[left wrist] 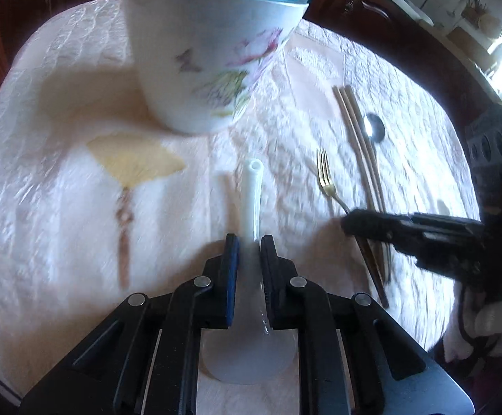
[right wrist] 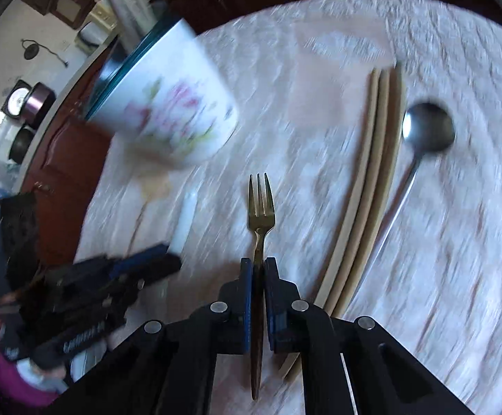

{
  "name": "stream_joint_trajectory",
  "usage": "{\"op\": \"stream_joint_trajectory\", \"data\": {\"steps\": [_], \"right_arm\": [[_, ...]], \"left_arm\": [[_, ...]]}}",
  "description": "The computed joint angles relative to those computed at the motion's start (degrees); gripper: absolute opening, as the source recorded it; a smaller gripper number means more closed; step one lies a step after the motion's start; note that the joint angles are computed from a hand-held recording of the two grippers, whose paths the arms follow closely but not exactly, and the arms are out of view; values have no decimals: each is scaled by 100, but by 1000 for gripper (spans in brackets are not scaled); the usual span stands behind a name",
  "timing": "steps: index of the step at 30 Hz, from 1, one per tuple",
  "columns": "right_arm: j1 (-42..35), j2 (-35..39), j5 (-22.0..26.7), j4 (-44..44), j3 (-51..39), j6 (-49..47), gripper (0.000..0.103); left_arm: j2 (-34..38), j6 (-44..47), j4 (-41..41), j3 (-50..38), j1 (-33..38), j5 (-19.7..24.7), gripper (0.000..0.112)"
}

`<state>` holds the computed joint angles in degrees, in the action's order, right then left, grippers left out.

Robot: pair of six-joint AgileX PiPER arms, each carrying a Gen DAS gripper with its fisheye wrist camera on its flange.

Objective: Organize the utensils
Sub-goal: 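Grasp the white ceramic spoon with the left tool while the right tool grasps the gold fork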

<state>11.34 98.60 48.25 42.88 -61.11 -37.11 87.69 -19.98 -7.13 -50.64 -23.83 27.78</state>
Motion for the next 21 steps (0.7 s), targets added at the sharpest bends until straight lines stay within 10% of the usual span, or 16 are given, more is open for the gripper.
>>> {"op": "stream_joint_trajectory", "data": {"steps": [12, 21], "right_arm": [[718, -64, -699, -729, -69, 640, 27], [1690, 242, -1553, -1477, -233, 1547, 17]], "left_arm": [[-131, 274, 151, -69, 138, 398, 29], [529, 102, 921, -680, -13, 391, 34]]}}
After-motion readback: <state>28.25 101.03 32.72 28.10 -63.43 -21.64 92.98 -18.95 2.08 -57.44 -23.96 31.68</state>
